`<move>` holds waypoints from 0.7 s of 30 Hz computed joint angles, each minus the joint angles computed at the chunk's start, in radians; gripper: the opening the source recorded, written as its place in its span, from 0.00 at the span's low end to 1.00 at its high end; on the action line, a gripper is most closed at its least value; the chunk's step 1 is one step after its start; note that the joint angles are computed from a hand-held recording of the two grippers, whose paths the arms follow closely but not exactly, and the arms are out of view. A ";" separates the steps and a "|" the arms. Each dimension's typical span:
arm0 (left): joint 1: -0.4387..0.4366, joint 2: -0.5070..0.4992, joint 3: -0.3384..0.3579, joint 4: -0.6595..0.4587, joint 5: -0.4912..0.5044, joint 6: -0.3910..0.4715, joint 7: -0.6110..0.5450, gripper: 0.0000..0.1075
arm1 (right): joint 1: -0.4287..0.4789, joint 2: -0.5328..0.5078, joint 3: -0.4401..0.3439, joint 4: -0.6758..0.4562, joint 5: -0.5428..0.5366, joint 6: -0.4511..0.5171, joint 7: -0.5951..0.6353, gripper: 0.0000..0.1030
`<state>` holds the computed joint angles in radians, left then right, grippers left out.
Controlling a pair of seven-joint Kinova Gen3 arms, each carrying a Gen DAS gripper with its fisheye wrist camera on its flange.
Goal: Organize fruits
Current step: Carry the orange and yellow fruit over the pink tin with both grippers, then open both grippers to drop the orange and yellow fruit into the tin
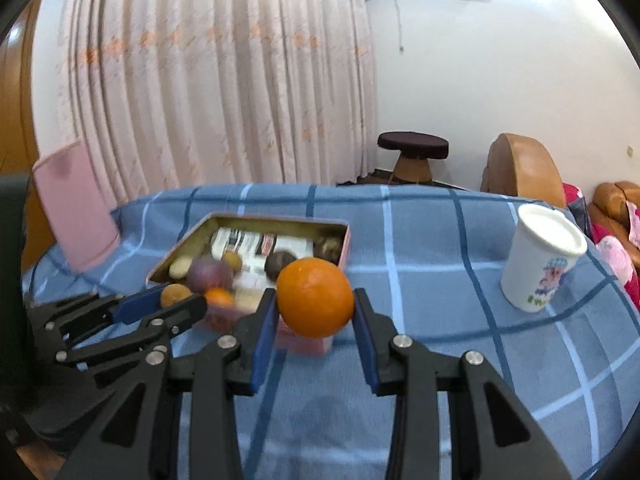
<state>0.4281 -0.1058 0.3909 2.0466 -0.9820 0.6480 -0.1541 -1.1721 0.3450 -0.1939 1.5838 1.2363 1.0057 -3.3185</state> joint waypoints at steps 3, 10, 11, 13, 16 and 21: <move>-0.009 0.029 0.009 -0.024 -0.087 0.057 0.087 0.27 | 0.019 0.036 0.018 -0.064 0.000 -0.022 0.016 0.39; 0.024 0.097 -0.079 -0.086 -0.147 0.118 0.143 0.27 | 0.024 0.124 0.088 -0.215 -0.060 -0.035 0.109 0.38; 0.028 0.107 -0.088 -0.093 -0.151 0.121 0.143 0.27 | 0.028 0.141 0.097 -0.242 -0.078 -0.036 0.135 0.38; 0.033 0.132 -0.111 -0.110 -0.156 0.115 0.137 0.27 | 0.032 0.161 0.117 -0.269 -0.108 -0.054 0.156 0.39; 0.047 0.163 -0.140 -0.129 -0.154 0.115 0.131 0.27 | 0.040 0.180 0.145 -0.291 -0.151 -0.092 0.182 0.39; 0.058 0.211 -0.191 -0.154 -0.117 0.088 0.098 0.27 | 0.049 0.206 0.182 -0.319 -0.201 -0.132 0.247 0.39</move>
